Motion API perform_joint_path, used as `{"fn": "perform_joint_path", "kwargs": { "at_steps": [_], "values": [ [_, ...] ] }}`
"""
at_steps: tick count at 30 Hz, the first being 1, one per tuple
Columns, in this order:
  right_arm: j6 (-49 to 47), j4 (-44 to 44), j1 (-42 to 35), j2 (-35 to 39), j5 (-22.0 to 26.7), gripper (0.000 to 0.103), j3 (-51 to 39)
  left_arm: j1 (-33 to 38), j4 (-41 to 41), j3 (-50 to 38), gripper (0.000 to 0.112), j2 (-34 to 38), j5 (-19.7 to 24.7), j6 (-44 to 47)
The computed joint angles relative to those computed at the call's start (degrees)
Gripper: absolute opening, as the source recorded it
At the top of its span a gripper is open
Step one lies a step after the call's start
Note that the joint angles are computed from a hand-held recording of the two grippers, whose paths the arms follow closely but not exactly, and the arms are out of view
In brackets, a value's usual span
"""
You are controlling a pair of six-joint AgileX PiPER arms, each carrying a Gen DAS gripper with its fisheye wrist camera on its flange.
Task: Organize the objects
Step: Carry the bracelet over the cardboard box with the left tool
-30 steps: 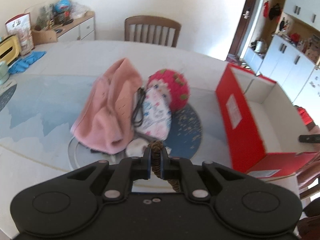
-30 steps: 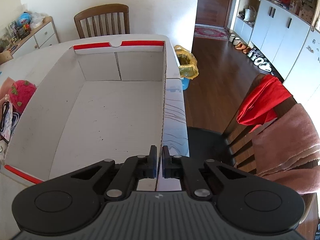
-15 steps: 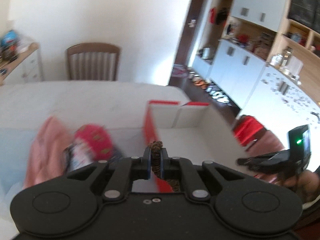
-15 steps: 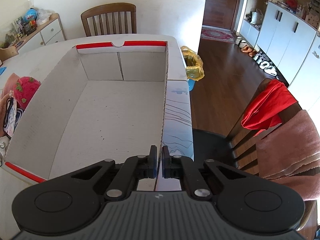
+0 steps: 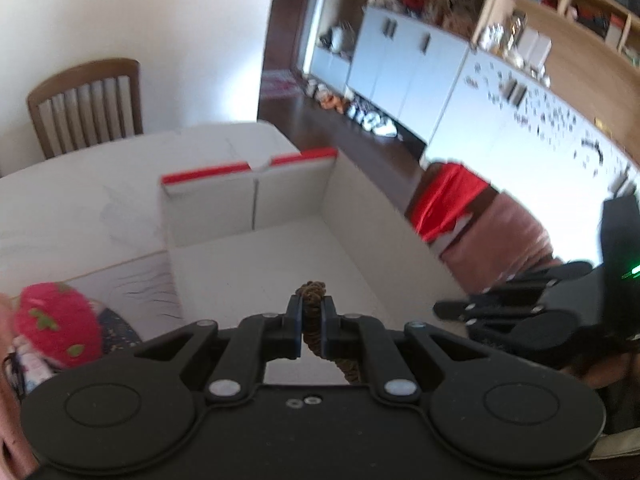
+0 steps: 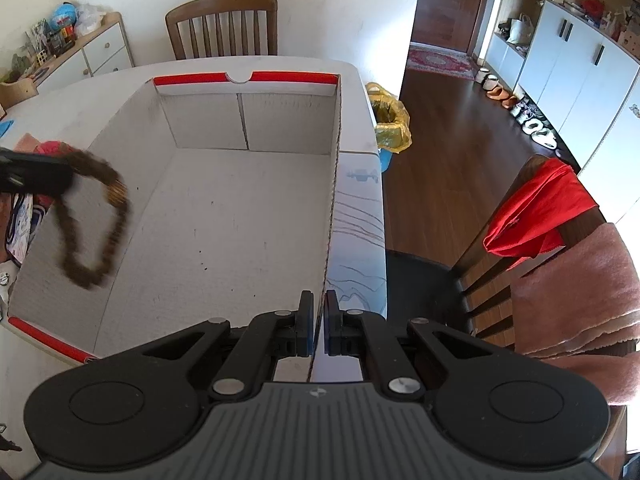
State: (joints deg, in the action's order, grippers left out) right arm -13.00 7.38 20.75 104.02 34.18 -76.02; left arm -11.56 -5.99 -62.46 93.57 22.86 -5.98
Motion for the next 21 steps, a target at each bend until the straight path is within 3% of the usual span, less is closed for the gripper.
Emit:
{"fn": "perform_joint_path", "kwargs": {
  "at_steps": [10,21],
  "values": [
    [-2.2,1.0,-0.8,2.3,4.9,0.004,-4.4,1.2,-5.4,-4.3,0.006,9.8,2.1,7.3],
    [-3.7,2.3,-1.8,4.0,6.2,0.004,-6.7,0.9,-1.2,-11.1,0.009,16.7,9.6,4.2]
  ]
}}
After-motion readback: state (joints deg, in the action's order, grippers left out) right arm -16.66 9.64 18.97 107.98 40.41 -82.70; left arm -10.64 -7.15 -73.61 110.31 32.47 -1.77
